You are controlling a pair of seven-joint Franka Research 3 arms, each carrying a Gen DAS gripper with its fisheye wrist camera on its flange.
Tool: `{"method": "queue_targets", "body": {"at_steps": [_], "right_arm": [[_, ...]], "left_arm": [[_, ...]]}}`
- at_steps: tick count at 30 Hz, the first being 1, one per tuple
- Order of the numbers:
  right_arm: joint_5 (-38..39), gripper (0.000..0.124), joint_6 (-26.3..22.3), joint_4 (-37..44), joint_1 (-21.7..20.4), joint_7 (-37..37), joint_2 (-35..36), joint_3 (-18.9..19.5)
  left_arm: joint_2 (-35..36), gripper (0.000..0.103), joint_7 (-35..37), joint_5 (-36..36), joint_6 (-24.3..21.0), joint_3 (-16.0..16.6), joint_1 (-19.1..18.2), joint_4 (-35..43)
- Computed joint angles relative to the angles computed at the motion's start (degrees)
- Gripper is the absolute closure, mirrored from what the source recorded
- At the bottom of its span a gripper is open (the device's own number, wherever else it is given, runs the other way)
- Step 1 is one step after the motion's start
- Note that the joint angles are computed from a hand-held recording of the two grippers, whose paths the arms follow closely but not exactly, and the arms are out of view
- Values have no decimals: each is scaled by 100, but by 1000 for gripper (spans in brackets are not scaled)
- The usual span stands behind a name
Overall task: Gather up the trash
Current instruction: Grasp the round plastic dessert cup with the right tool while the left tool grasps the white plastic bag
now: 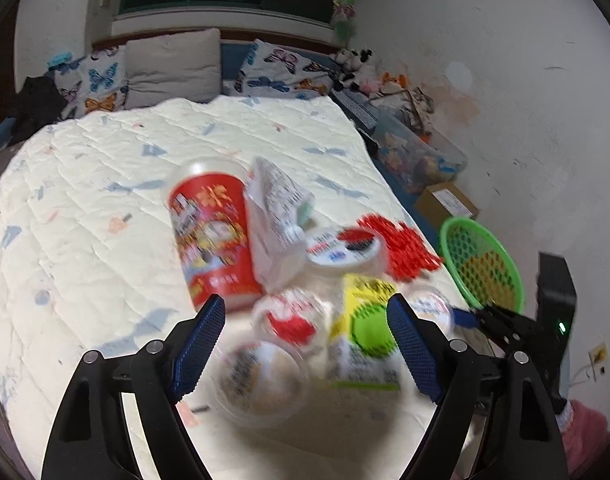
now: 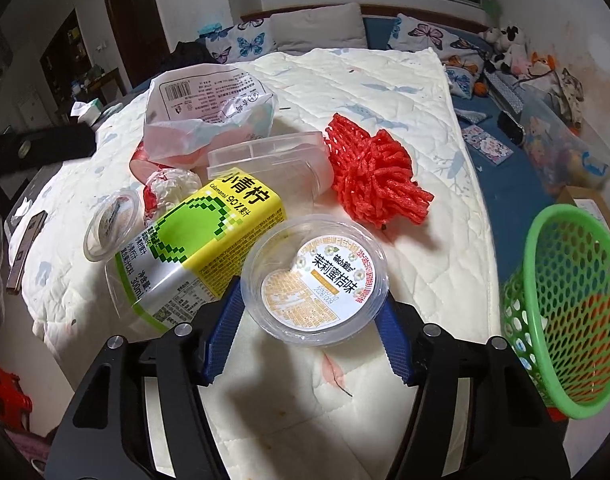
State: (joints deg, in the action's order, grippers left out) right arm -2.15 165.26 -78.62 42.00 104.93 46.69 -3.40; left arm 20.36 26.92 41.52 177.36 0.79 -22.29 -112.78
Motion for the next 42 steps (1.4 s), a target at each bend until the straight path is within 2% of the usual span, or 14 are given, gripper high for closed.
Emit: {"method": "queue_targets", "body": {"at_steps": [3, 6, 14, 18, 19, 21, 24, 28, 34, 42], "right_arm": [[23, 60, 44, -49, 5, 17, -33, -2], [17, 60, 111, -146, 35, 35, -102, -24], [-34, 60, 288, -459, 137, 143, -320, -159], [-41, 60, 342, -601, 178, 239, -406, -221], [-38, 60, 349, -613, 172, 251, -412, -219], [-40, 60, 365, -654, 174, 282, -434, -231], [-40, 60, 418, -752, 182, 333, -485, -251], [-46, 60, 502, -889, 220, 411, -568, -308], [-61, 60, 659, -1118, 314, 551, -718, -448], [-122, 60, 867, -1482, 554, 885, -936, -834]], "left_arm": [[79, 29, -138, 95, -76, 172, -86, 197], [262, 30, -259, 303, -290, 318, -170, 567], [736, 37, 448, -86, -772, -195, 304, 1270], [951, 49, 975, -507, -914, -457, 518, 1469], [993, 50, 1056, -600, -961, -474, 523, 1505], [1028, 59, 1179, -715, -978, -470, 507, 1528], [1063, 73, 1417, -960, -957, -572, 584, 1510], [993, 88, 1462, -1125, -838, -528, 561, 1377], [745, 90, 1195, -952, -520, -199, 294, 1106], [448, 90, 1017, -702, -164, -109, 139, 917]]}}
